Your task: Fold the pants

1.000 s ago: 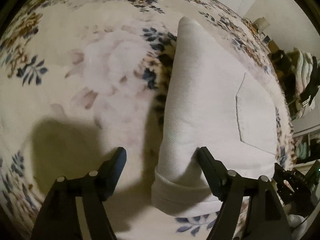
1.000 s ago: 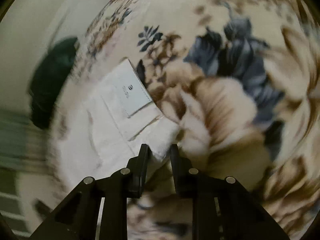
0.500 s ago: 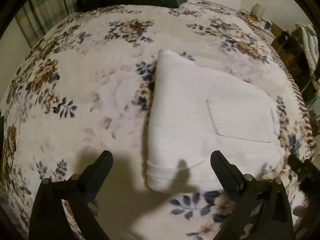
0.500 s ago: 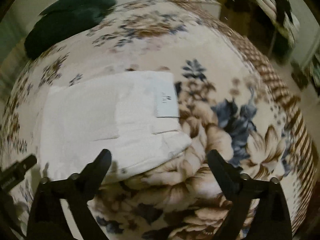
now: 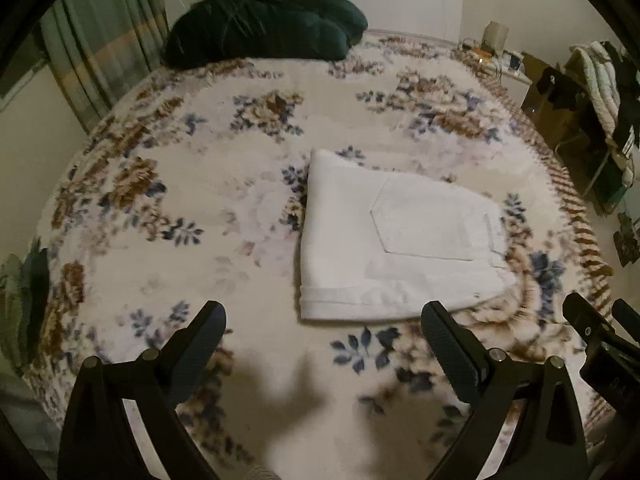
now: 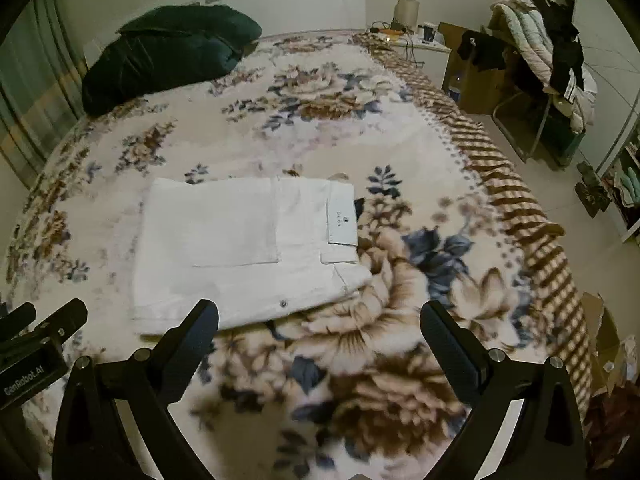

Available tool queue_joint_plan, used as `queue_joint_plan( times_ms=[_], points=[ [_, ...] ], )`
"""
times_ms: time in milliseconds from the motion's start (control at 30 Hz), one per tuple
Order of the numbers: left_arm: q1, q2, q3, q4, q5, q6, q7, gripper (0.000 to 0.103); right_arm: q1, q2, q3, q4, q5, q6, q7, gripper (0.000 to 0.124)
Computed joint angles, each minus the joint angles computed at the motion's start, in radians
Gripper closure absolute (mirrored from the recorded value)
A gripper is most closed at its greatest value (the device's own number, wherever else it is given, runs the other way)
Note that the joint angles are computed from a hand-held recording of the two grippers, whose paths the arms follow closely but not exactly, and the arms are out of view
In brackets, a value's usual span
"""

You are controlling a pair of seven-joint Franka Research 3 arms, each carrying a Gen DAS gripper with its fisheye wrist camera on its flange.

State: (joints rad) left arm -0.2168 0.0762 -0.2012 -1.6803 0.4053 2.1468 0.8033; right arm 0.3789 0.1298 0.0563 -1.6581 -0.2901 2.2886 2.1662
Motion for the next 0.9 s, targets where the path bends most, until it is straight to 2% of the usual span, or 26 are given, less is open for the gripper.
queue_joint_plan(
  times_ms=[233, 500, 733, 900],
  points=[
    [-0.046, -0.152, -0.054, 0.034, 0.030, -0.147, -0.058, 0.003, -0.023, -0.231, 0.045, -0.035, 0.002, -0.117, -0.036, 0.021],
    [-0.105, -0.234, -0.145, 0.212, 0.102, -0.393, -0.114, 0.003, -0.091, -0.462, 0.109, 0.007, 0.062, -0.277, -0.128, 0.021],
    [-0.159, -0.237, -0.218, 0.381, 0.174, -0.578, -0.174, 0.003, -0.143, -0.578, 0.166, 0.156, 0.109, -0.449, -0.234, 0.021],
    [-0.193, -0.218, -0.256, 0.503, 0.208, -0.704, -0.189, 0.003, -0.179, -0.582, 0.213, 0.319, 0.121, -0.575, -0.277, 0.021]
  ],
)
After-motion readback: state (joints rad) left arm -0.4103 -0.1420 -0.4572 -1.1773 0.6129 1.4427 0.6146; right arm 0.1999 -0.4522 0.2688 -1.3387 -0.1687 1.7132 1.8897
